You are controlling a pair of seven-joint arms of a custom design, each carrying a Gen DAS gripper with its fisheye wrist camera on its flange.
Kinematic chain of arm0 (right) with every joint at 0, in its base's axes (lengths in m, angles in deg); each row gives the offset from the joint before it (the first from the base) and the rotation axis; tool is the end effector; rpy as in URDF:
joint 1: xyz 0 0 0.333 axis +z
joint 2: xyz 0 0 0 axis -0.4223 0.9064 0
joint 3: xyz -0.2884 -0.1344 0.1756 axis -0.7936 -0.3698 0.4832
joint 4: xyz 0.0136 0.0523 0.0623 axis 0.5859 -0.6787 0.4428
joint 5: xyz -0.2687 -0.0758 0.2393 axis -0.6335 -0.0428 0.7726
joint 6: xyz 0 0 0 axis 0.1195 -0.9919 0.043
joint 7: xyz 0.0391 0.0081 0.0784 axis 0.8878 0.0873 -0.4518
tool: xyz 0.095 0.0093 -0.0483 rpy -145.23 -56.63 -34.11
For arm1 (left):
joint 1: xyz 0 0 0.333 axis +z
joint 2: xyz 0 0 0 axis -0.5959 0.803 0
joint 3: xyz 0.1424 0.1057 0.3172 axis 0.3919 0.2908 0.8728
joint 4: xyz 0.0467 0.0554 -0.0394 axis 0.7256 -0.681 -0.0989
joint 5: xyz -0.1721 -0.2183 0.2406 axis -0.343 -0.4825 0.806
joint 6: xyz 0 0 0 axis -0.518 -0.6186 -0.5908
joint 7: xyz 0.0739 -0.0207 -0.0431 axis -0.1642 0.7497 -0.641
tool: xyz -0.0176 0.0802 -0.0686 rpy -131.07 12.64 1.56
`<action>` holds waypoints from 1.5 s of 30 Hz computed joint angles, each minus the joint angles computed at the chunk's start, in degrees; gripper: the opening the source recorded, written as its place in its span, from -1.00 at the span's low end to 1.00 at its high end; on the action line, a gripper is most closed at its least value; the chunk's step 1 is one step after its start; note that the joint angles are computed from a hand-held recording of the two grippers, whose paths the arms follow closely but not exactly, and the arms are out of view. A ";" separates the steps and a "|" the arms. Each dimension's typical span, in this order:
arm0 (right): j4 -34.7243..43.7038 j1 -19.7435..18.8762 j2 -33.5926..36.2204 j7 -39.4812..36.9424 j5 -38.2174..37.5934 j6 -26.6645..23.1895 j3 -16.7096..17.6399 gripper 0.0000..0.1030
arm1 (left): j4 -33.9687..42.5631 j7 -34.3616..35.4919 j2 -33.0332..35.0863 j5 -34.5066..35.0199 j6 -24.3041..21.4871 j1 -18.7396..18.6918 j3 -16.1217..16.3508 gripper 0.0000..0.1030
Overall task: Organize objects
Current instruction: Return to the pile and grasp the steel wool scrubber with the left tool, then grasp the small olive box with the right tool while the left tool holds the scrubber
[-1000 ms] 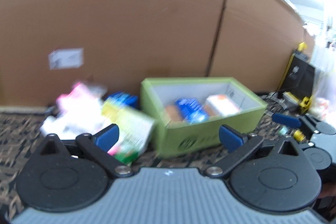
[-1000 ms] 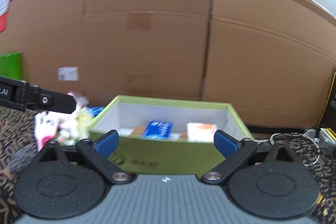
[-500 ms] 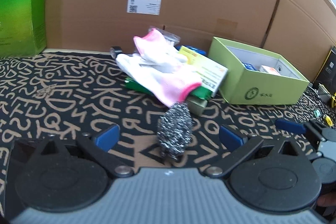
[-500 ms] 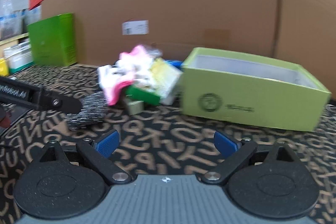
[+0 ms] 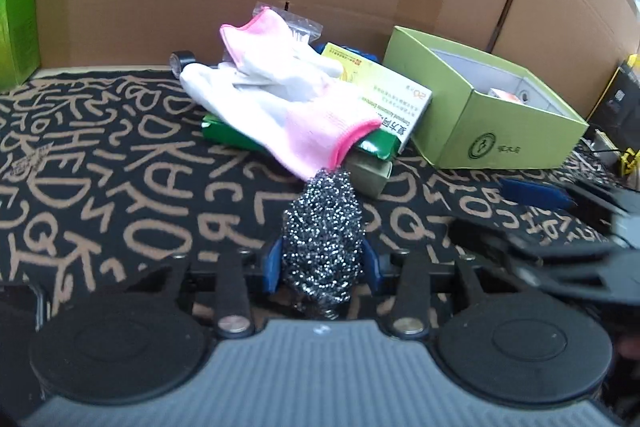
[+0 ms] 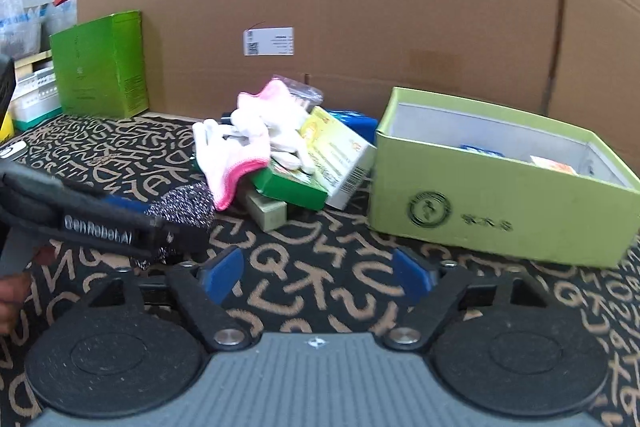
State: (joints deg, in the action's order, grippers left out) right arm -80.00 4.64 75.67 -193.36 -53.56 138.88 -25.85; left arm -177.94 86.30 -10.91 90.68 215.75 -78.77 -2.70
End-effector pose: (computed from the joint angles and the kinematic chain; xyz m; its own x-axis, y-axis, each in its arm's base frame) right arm 0.4927 0.3915 0.4788 0.2768 -0.9601 0.0410 -0.4573 -0.1691 -0.8731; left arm 0.5336 -0.3760 0.4743 -0.3420 -0.9142 0.2175 -0.6781 0.0799 -0.7306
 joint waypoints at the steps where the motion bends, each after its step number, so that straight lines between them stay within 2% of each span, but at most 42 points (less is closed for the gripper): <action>1: 1.37 -0.38 1.19 -2.28 1.59 1.15 0.07 0.41 | -0.88 -0.34 -0.62 0.57 0.24 -0.93 1.16 -0.25; 3: 4.43 -0.92 3.97 -7.51 5.76 4.16 -0.13 0.28 | -2.71 -1.10 -1.90 1.80 1.08 -2.73 3.42 -0.25; 5: 7.69 -1.43 7.20 -14.94 12.38 6.89 -0.22 0.14 | -4.19 -1.64 -3.05 2.10 1.49 -3.27 4.21 -0.25; 7: 10.52 -1.95 10.07 -21.62 18.41 8.09 0.29 0.12 | -5.15 -2.03 -3.75 2.34 1.74 -3.54 4.66 -0.25; 9: 12.97 -2.12 12.47 -27.10 22.91 8.03 0.74 0.05 | -5.70 -1.75 -4.16 2.28 1.79 -2.63 3.72 -0.24; 11: 14.34 -1.36 13.75 -29.24 24.91 7.81 -0.02 -0.43 | -5.87 -1.23 -4.36 1.89 1.64 -1.17 2.18 -0.24; 15: 11.26 1.73 11.35 -25.95 24.99 9.13 -4.18 -0.46 | -5.72 3.01 -4.31 -1.02 1.75 5.63 -5.87 -0.24; 18: 5.70 5.58 6.80 -19.29 21.74 8.39 -8.46 -0.47 | -5.47 8.77 -4.13 -5.13 1.51 13.09 -15.22 -0.24; 19: 3.20 6.09 4.82 -17.04 20.88 7.83 -8.84 -0.47 | -5.35 11.27 -4.02 -6.72 1.32 15.76 -18.66 -0.24; 20: 0.74 6.10 2.88 -15.46 20.46 7.03 -8.53 -0.48 | -5.19 13.54 -3.91 -8.35 1.07 16.53 -20.09 -0.22; 21: -1.94 5.90 0.71 -14.11 20.01 6.17 -7.86 -0.49 | -5.05 13.71 -3.89 -7.99 0.81 15.71 -19.53 -0.17; 22: -4.25 5.85 -1.17 -11.86 18.29 5.76 -7.42 -0.49 | -4.94 13.43 -3.91 -7.13 0.85 13.09 -16.97 -0.13; 24: -7.90 5.83 -4.27 -6.21 13.39 5.01 -6.52 -0.49 | -4.73 12.34 -3.88 -5.44 0.83 7.89 -11.76 0.09; 27: -10.79 4.55 -6.43 -5.01 11.67 4.40 -4.19 -0.48 | -4.92 10.38 -4.26 -4.27 0.78 4.44 -8.30 0.27; 30: -10.58 2.82 -6.56 -4.80 9.86 3.87 -2.17 -0.46 | -5.48 8.39 -4.89 -2.09 1.57 0.92 -4.22 0.23; 33: -8.92 1.06 -5.59 -3.77 8.36 2.98 -0.48 -0.42 | -4.57 9.27 -4.79 -1.98 0.59 3.04 -6.39 -0.03; 39: -5.81 -0.32 -3.26 -1.93 6.31 3.59 0.48 -0.42 | -3.03 6.28 -3.97 2.27 -1.15 1.13 -3.92 -0.02; 42: -4.83 -0.62 -2.08 -3.59 8.44 4.04 0.32 -0.42 | -3.51 6.20 -4.33 3.08 -1.89 3.66 -6.36 -0.05; 45: -4.51 -0.23 -1.74 -3.84 8.55 4.21 -0.10 -0.42 | -3.14 4.39 -4.15 4.34 -2.53 4.07 -6.42 -0.05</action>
